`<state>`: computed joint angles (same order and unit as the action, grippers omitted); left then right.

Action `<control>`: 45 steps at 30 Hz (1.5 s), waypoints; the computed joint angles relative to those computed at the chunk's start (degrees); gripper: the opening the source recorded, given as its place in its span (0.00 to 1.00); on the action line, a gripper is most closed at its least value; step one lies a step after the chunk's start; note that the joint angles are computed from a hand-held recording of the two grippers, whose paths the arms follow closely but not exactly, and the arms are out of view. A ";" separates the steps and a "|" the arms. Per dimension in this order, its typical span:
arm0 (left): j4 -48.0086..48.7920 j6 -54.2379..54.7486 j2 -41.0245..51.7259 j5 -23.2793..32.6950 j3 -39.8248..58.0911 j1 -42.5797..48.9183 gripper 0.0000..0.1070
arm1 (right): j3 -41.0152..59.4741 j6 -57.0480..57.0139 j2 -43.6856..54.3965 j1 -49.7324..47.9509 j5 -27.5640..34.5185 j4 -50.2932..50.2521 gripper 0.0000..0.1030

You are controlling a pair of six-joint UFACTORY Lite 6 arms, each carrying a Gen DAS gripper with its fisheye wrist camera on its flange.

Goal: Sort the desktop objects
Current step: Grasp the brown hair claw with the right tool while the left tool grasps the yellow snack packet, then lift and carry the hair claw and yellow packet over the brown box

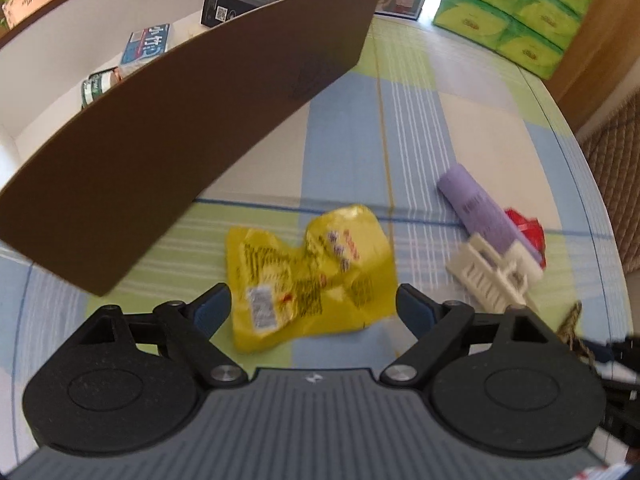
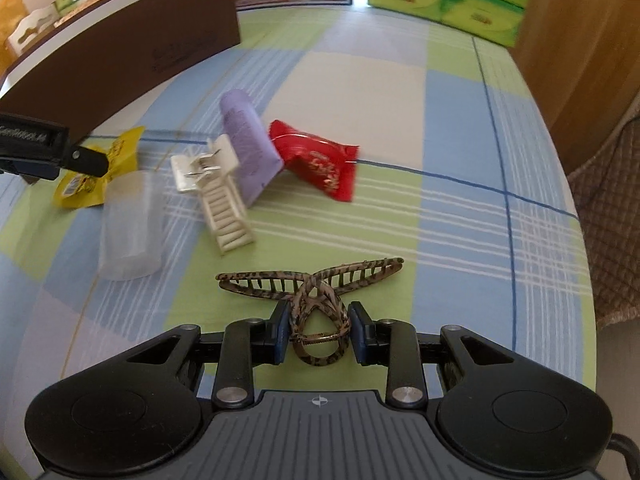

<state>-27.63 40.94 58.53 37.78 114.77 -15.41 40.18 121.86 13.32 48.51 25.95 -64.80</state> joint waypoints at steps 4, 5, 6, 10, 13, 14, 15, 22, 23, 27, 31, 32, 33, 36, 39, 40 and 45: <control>5.04 -7.29 7.74 2.78 11.33 -2.15 0.83 | 0.10 0.06 0.09 -0.50 0.19 -0.08 0.27; 6.64 -8.82 9.33 2.96 13.55 -2.75 0.83 | 0.11 0.16 0.10 -0.60 0.19 -0.13 0.27; 7.47 -9.40 10.53 2.89 15.07 -3.19 0.83 | 0.15 0.11 0.12 -0.76 0.17 -0.16 0.27; 8.43 -7.34 11.72 0.45 15.35 -3.98 0.83 | 0.13 0.04 0.24 -0.90 0.15 -0.47 0.27; 4.04 -0.32 9.06 -2.75 9.82 -2.61 0.76 | 0.32 -0.45 0.59 -1.14 0.29 -0.82 0.27; 2.48 2.95 7.51 -4.44 6.92 -2.16 0.72 | 0.41 -0.52 0.71 -1.10 0.40 -0.93 0.27; 0.92 6.23 5.84 -6.06 3.84 -1.72 0.69 | 0.40 -0.45 0.72 -1.07 0.46 -1.09 0.27; -10.76 26.37 -3.79 -10.26 -11.94 2.76 0.41 | 0.56 0.58 1.22 -0.89 0.69 -2.41 0.27; -11.73 27.92 -4.93 -10.49 -13.67 3.45 0.39 | 0.54 0.83 1.26 -0.79 0.75 -2.56 0.27; -20.64 40.62 -12.46 -13.31 -23.34 5.31 0.22 | 0.67 1.08 1.49 -0.47 1.12 -2.77 0.27; -19.47 39.23 -14.11 -12.14 -25.10 6.67 0.21 | 1.02 0.07 1.80 -0.29 1.36 -2.68 0.27; -18.93 38.46 -14.60 -12.34 -25.57 6.63 0.21 | 0.99 -0.42 1.67 -0.24 1.35 -2.37 0.27; -18.80 38.03 -15.31 -11.82 -26.20 6.99 0.21 | 1.01 -0.55 1.65 -0.11 1.32 -2.28 0.27; -19.03 38.61 -17.79 -10.55 -28.11 8.22 0.21 | 0.78 0.00 1.52 0.46 1.42 -2.47 0.27; -19.85 39.99 -20.18 -8.58 -29.21 9.72 0.21 | 0.81 0.12 1.55 0.83 1.53 -2.34 0.27; -19.89 39.92 -20.76 -7.85 -29.21 10.14 0.21 | 0.93 -0.17 1.57 0.93 1.74 -2.09 0.27; -20.92 39.76 -23.25 -6.17 -29.69 11.15 0.21 | 1.28 -0.66 1.11 2.07 2.86 -1.86 0.27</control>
<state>-48.55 80.70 35.28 31.61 85.08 -4.26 41.46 121.20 14.43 50.58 28.81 -66.66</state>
